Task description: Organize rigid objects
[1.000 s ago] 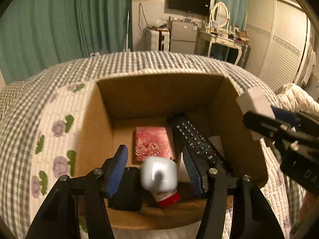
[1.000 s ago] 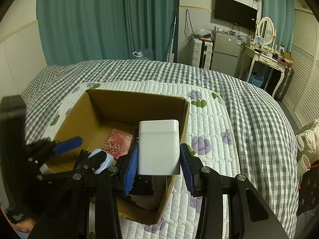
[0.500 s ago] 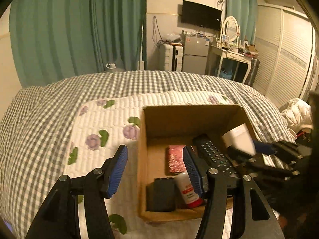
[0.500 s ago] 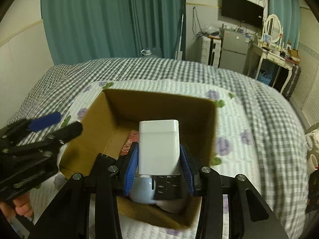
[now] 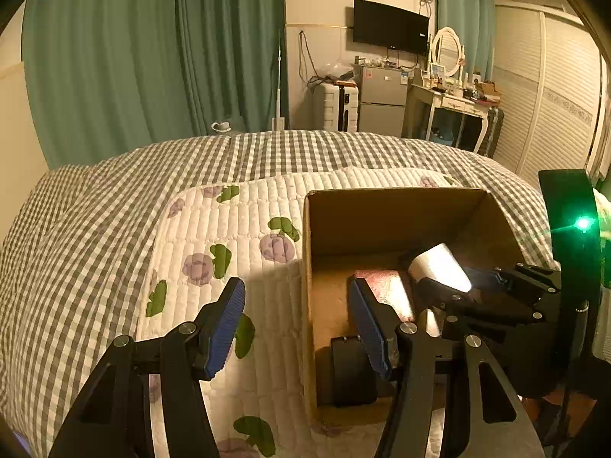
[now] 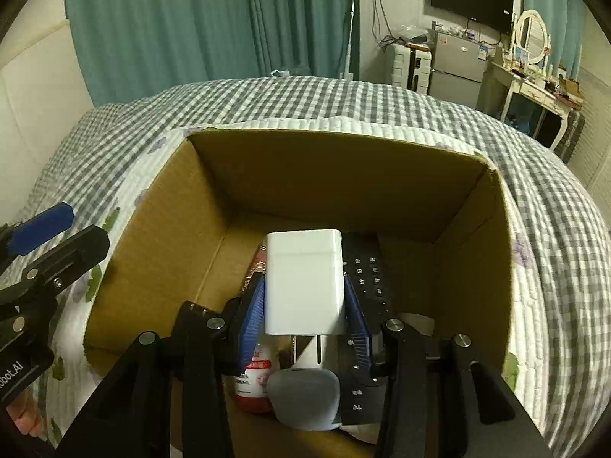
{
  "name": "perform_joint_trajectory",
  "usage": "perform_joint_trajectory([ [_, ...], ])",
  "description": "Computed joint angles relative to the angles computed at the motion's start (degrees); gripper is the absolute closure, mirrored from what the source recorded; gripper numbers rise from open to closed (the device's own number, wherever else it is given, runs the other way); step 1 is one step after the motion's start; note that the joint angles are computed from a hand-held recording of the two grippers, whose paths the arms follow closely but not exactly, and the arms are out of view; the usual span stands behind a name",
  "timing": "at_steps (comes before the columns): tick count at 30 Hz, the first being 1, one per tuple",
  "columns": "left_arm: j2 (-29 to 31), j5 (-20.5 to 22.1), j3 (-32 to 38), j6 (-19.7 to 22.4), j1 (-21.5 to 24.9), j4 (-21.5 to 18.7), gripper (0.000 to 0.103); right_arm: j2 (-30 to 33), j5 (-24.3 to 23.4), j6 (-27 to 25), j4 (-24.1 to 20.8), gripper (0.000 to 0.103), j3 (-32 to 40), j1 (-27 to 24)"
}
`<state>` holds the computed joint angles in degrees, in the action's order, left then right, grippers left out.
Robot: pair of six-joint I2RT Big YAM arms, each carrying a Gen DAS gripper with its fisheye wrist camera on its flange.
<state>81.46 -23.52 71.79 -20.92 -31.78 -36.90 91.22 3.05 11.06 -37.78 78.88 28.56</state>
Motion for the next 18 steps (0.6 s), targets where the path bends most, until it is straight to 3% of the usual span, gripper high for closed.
perform_joint_trajectory([
  [4,-1.5,-1.2,0.7,-0.8,-1.4,-2.4,0.043,-2.4,1.0,0.8,-0.8,0.044,-0.3,0.0],
  [14,-8.8,-7.9,4.6,-1.6,-8.5,-9.1,0.043,-16.9,5.6,-1.1,-7.2,0.043,-0.6,-0.5],
  [18,-10.7,-11.3,8.3,-2.1,-12.1,-12.9,0.043,-23.7,9.9,-2.4,-11.0,0.043,0.1,0.3],
])
